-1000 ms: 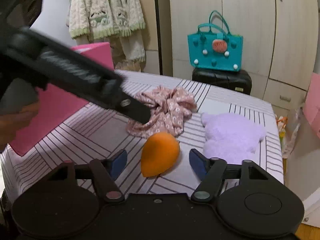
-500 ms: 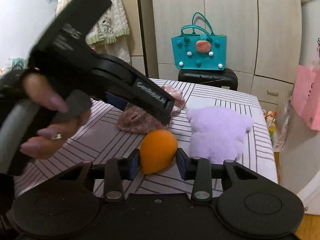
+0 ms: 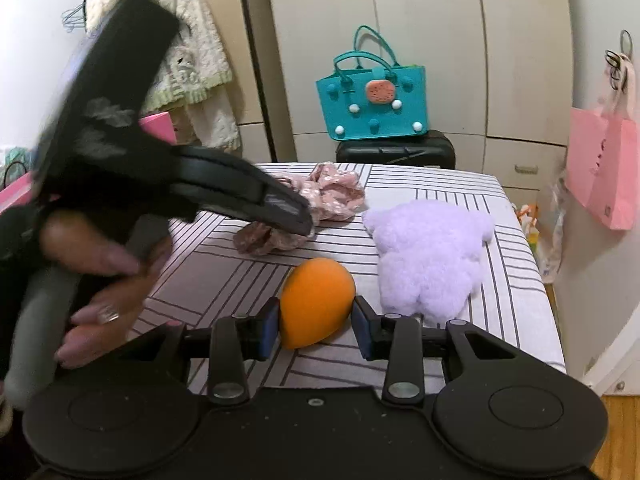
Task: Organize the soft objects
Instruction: 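Close the left gripper on the pink scrunchie while the right gripper grasps the orange sponge, then carry the scrunchie and orange sponge over the pink box with both grippers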
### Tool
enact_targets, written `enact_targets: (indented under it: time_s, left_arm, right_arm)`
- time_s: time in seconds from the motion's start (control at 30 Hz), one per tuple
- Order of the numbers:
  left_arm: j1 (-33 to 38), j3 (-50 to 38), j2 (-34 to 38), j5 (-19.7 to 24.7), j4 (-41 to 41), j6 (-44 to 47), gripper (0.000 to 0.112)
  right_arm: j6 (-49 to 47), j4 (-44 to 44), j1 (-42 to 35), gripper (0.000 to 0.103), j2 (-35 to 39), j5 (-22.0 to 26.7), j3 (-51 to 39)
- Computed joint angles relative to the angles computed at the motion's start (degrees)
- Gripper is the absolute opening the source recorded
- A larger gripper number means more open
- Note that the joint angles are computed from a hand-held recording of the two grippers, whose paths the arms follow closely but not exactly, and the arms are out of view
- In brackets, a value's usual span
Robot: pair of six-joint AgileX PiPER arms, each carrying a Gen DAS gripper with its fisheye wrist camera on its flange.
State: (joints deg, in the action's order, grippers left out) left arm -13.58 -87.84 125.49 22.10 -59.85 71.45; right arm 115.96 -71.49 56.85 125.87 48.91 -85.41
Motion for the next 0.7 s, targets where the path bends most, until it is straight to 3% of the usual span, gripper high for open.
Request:
enact_targets:
  time_s: [0.17,0.33,0.53,0.7]
  left_arm:
    - [3.30,6.74,-6.20,3.02,-6.83,9.21,0.020]
    - [7.85,10.39,-11.12,10.82,-8.15,11.96,0.020]
    - [12.24,10.30,-15.01,20.84,-0.07,7.96,0.020]
    - [16.59,7.73,-17.25,32.20,7.80,5.88,0.020]
  right_arm:
    - [-3.21,3.25,1.18,0.042,-0.22,2.89,-1.51]
    - [-0.98,3.27,1.93,0.042,-1.22,3.29,-0.87]
    - [-0.30,5.73,2.83,0.042,-2.48,1.89,-0.28]
    - [-8.00,10.64,3.47,0.042,-5.75,-1.26,1.00]
